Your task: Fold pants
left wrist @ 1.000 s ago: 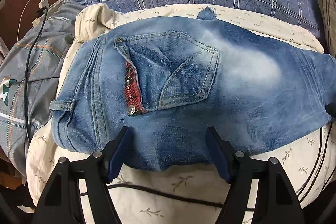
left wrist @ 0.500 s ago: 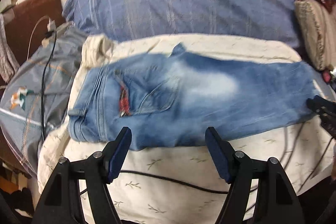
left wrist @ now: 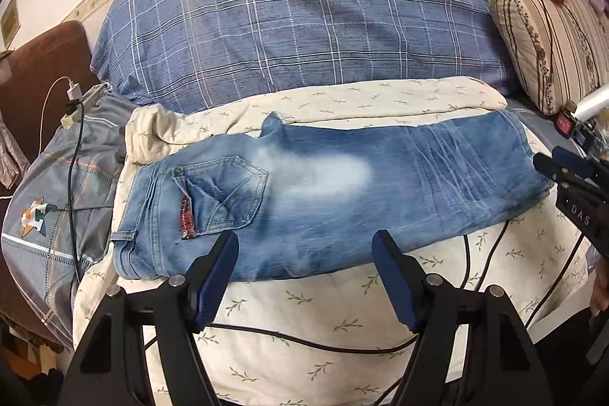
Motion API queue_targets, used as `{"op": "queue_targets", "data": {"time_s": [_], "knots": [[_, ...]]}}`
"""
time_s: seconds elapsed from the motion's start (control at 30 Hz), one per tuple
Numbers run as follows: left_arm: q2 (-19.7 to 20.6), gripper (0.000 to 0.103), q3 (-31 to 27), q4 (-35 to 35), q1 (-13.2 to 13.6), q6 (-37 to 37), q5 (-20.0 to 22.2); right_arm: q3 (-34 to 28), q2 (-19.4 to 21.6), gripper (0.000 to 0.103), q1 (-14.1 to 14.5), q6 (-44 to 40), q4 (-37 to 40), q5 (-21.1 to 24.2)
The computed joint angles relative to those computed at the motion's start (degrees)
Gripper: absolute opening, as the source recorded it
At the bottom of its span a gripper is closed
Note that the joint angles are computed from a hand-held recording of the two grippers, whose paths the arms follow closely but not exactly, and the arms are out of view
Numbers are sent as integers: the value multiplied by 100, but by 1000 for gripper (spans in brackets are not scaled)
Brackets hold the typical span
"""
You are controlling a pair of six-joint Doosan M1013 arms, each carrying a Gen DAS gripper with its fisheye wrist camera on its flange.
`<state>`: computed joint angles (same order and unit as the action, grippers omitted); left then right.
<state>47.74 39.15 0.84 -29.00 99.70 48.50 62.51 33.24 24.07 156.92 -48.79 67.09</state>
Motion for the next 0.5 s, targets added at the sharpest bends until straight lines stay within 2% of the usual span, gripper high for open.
{"op": "queue_targets", "data": {"time_s": [0.5], "knots": [[98,73,-140,-5,-31,19,145,65,-47,37,26,210,-250,-2]]}}
